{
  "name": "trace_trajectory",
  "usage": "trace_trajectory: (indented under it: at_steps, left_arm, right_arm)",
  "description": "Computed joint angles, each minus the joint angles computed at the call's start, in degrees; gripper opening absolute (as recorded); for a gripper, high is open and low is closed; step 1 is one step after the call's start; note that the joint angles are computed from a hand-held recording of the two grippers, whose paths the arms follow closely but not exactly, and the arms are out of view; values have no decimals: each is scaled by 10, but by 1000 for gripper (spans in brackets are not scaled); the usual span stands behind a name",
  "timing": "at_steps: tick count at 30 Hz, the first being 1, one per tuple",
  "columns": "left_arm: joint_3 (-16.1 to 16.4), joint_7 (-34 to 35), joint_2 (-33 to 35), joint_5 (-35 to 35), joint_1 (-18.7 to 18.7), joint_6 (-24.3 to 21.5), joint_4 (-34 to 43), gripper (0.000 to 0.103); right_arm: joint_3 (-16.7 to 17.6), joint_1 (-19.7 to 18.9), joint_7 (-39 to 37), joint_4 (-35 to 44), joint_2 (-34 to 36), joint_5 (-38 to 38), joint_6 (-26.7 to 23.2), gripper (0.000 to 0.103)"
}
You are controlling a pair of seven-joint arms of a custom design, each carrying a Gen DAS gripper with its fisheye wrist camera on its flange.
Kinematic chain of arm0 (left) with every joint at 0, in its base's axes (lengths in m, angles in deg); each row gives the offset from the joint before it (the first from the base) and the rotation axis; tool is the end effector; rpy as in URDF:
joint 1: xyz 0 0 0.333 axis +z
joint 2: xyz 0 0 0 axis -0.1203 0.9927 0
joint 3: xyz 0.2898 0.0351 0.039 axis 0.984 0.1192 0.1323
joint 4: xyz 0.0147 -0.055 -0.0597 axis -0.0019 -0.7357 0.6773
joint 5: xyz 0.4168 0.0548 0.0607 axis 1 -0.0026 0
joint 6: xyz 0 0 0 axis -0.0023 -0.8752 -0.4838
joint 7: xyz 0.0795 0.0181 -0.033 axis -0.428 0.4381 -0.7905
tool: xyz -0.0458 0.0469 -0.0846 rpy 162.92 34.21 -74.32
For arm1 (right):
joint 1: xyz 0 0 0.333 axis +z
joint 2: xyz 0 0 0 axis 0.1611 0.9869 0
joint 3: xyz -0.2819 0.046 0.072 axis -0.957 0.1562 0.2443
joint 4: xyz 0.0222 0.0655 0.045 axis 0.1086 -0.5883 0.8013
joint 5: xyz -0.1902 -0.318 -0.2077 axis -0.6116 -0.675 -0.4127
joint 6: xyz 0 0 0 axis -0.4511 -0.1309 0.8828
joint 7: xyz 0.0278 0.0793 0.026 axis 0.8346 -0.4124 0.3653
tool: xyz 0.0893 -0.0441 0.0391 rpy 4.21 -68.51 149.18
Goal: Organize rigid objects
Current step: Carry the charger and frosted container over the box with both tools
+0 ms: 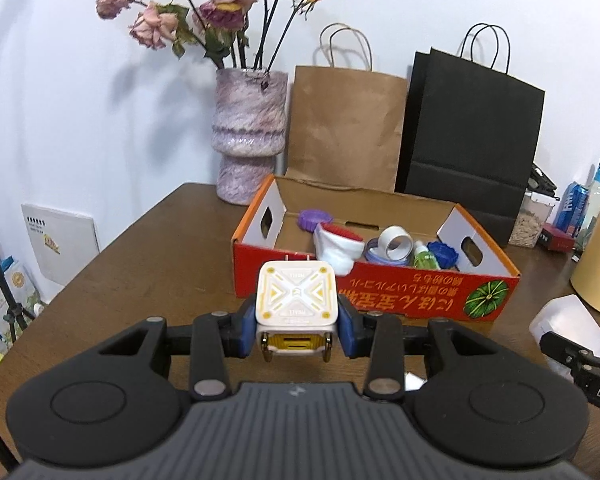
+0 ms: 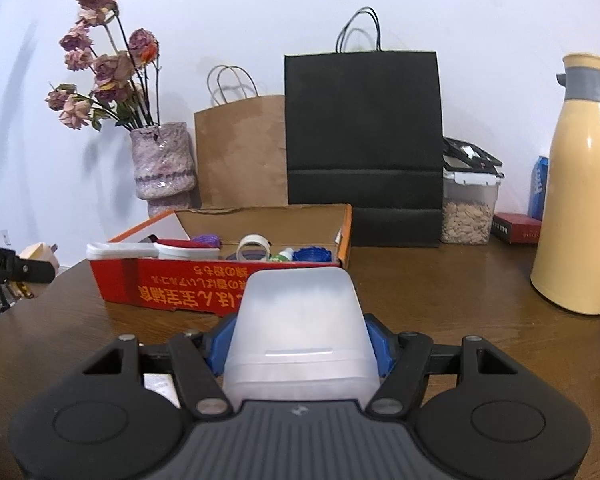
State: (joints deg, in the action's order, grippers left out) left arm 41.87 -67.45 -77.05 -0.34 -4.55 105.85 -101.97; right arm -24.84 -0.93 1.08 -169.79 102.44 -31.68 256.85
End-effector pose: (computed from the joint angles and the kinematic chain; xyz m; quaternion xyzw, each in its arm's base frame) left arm 0.6347 -0.0525 0.4622 -0.6987 0.5144 -0.3331 0.3690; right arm 0.6914 0.1806 0.4212 -0.6800 0.5052 -0.2732 0.4558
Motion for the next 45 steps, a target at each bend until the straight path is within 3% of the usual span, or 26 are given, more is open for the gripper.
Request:
trace_trajectory:
  at_steps: [16,31,45]
  left_arm:
    - [11,23,45,-23,-23,7,77,40]
    - [44,54,133,-67,-66,20,190,40]
    - [59,202,241,-215,-89,-19,316,40]
  right_arm:
    - [-33,54,20,65,29,-30,17,65]
    - [-94,136,-12,221,117,-6,-24,65]
    - [-217,247,-30,473,261,52,-129,65]
